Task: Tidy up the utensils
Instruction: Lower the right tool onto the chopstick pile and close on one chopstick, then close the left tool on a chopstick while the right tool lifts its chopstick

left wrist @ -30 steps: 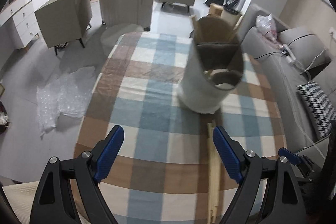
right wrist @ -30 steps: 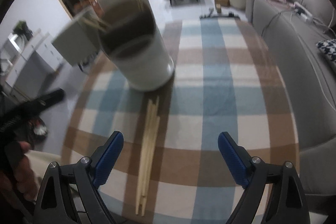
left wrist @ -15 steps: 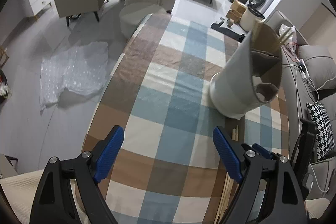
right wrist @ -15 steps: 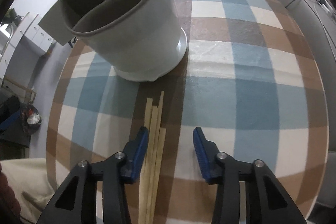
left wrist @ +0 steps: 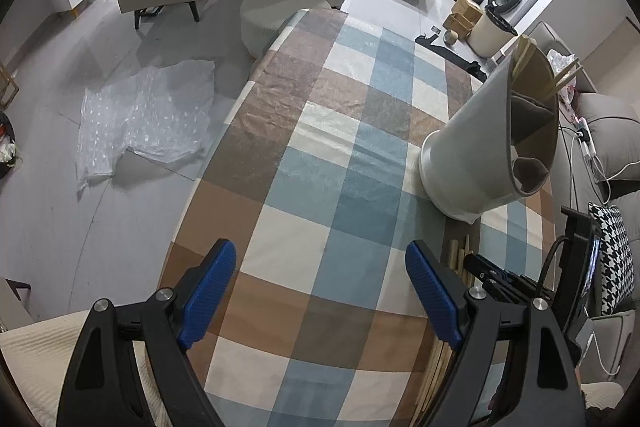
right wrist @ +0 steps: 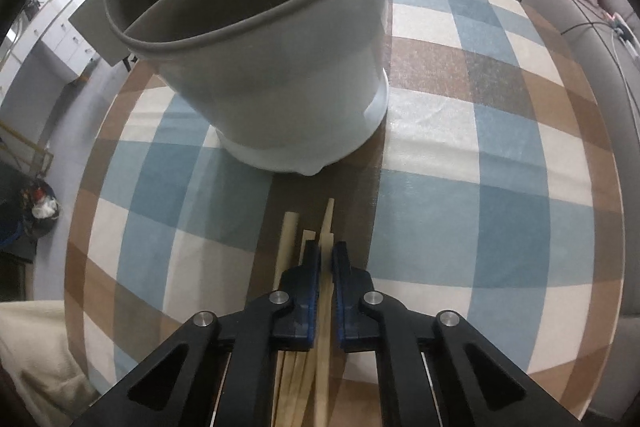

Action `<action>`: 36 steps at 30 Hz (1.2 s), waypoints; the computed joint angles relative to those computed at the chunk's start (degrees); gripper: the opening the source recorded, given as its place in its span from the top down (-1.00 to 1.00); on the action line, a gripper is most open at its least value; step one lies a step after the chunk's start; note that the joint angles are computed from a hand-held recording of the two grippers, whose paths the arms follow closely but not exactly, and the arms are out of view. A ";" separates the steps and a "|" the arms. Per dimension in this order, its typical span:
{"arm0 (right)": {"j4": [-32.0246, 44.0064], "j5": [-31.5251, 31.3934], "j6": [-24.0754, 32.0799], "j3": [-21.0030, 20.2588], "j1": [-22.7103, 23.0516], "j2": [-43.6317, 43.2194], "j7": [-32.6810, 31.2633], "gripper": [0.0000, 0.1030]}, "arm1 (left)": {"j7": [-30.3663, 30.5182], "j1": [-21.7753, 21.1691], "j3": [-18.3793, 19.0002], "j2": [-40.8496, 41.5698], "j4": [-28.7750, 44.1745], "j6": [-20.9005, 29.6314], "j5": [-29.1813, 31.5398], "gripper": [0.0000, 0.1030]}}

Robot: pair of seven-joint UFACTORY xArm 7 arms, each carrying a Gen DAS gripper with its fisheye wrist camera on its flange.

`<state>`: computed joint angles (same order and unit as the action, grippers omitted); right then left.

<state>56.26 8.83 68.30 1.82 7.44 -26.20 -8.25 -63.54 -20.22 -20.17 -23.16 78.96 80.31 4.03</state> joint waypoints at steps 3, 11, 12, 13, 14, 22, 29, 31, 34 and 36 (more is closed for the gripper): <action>0.22 1.78 0.28 -1.28 -0.46 0.22 0.48 0.89 | 0.36 -0.15 -0.38 0.89 0.73 0.48 0.57 -0.62; 1.62 10.44 1.55 -6.68 -3.20 -0.81 2.58 0.89 | 0.90 -2.33 -0.95 5.93 3.59 1.53 0.37 -0.62; 1.72 11.80 1.92 -7.51 -3.66 -1.01 2.74 0.89 | 0.90 -2.78 -1.05 6.81 4.34 1.83 0.54 -0.62; 1.88 12.55 2.36 -8.10 -4.24 -1.14 2.99 0.89 | 1.08 -3.31 -1.10 7.84 5.03 1.90 0.59 -0.62; 1.94 13.94 2.80 -9.16 -4.94 -1.26 3.39 0.89 | 1.17 -3.86 -1.12 8.87 5.77 1.99 0.66 -0.62; 2.87 21.55 6.71 -13.93 -9.81 -1.23 6.39 0.89 | 3.29 -8.68 0.12 16.30 9.96 1.37 -0.73 -0.62; 2.39 24.43 7.57 -15.67 -12.58 -2.39 8.14 0.89 | 2.97 -11.53 1.72 20.62 11.97 1.71 -0.04 -0.62; 2.35 24.74 7.08 -15.91 -13.02 -2.61 8.26 0.89 | 2.92 -12.17 1.86 21.68 13.00 1.61 0.61 -0.62; 2.12 24.63 6.28 -16.20 -13.65 -3.21 8.00 0.89 | 3.00 -13.28 1.93 23.45 14.86 2.34 2.90 -0.62; 1.95 24.35 5.53 -16.17 -13.87 -3.71 8.00 0.89 | 2.69 -14.17 2.05 24.55 16.07 3.77 4.65 -0.61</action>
